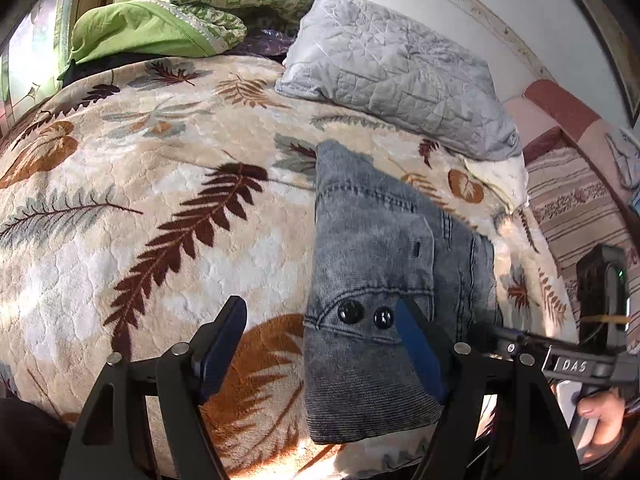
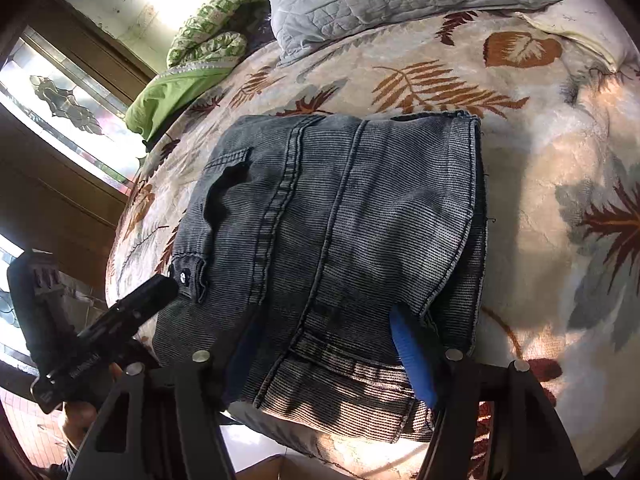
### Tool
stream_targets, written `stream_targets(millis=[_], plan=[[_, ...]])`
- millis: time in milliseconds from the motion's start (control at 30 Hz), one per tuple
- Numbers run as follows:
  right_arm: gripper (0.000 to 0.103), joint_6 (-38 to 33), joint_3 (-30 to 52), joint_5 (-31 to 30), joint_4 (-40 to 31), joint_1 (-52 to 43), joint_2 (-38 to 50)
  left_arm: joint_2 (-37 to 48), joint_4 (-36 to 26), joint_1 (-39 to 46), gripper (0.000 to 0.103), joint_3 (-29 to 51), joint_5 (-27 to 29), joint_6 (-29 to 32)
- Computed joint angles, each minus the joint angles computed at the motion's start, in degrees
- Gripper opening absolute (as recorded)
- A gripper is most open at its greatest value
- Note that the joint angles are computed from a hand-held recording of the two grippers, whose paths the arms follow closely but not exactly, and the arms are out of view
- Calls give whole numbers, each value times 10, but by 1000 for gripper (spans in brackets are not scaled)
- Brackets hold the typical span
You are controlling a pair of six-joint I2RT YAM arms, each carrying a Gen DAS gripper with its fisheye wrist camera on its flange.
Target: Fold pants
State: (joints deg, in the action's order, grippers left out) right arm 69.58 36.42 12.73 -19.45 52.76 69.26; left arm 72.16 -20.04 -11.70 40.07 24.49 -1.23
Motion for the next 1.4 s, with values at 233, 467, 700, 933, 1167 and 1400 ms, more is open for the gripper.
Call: stream_targets(millis=[233,467,700,933,1167,1400], plan=[[72,7,-53,10,59,7,-38,219,-70,65,81,147,136,-8],[72,-1,-116,-4,130,-4,-85,279,-56,-30,51,164,138,-33],[72,-11,-84,2,98,1,-55,186,-14,-83,28,113,15,14],[72,-21,-2,-47,-16,-31,-38,182,-49,-22,60,127,76,22],[72,-122,112,-141,-22,-135,-13,222,-80,-17,61,154,127,36],[68,-100,98,-313,141,-260,181,233,-70,-19,61,146,136,40]])
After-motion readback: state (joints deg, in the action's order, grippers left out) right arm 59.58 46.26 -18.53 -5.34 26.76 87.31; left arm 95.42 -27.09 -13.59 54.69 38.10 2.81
